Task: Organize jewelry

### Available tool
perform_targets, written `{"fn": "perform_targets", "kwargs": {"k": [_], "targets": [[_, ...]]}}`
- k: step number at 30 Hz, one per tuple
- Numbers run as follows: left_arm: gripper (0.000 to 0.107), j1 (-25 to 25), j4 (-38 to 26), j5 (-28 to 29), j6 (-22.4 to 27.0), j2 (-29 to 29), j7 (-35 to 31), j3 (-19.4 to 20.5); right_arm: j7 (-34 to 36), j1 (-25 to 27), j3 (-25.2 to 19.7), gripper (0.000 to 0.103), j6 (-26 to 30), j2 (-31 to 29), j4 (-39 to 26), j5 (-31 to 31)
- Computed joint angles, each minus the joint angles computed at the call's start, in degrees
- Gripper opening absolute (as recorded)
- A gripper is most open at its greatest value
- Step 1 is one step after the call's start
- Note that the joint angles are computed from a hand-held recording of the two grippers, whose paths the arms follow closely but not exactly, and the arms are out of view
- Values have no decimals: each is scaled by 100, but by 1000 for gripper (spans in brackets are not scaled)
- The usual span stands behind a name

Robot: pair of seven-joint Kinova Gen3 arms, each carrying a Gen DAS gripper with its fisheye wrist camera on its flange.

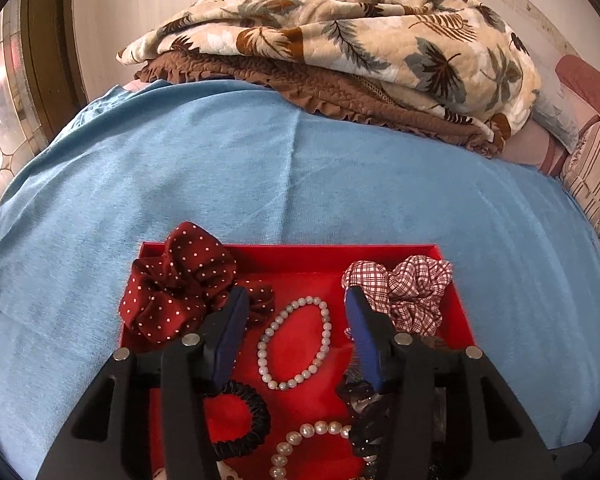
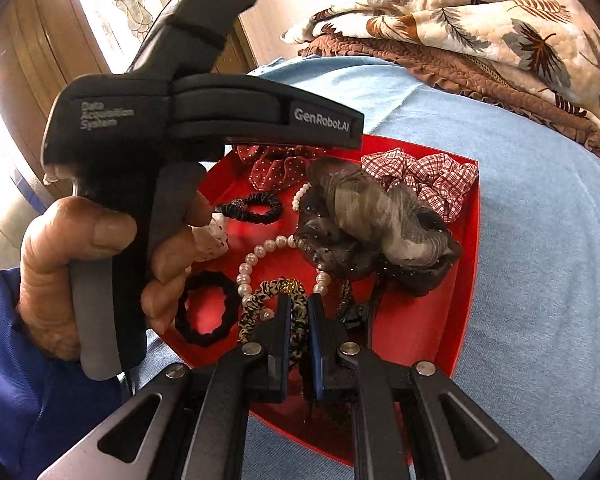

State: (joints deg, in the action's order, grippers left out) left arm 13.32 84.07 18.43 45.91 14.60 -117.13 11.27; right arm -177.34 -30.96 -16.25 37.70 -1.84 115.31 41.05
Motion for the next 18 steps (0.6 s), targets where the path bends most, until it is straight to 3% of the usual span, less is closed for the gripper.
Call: {"fn": "perform_targets", "kwargs": {"k": [1, 3, 5, 8, 11, 13, 18], "targets": [[51, -24, 30, 26, -21, -31, -25, 13, -21, 2, 1, 17, -16, -19, 15, 12], [51, -119, 77, 95, -41, -107, -68, 79, -161, 3, -29, 33, -49, -73, 54, 111], [53, -505, 154, 123, -98, -194, -75, 472, -381, -8, -104, 40, 18, -114, 67, 281], [68, -1301, 445, 350, -384, -476, -152, 1187, -427, -14, -169, 45, 97, -191, 39, 303], [78, -2030, 969, 544, -1083, -922, -178, 1807, -536, -22, -267, 46, 199, -289, 40, 376], [88, -2167, 1252, 350, -1549, -1230, 117, 1914, -574, -22, -344, 46, 296, -353, 26, 391], [99, -2081, 1994, -598, -2714, -2062, 1282, 1735, -773, -101, -672, 53, 927, -525, -67, 460]]}}
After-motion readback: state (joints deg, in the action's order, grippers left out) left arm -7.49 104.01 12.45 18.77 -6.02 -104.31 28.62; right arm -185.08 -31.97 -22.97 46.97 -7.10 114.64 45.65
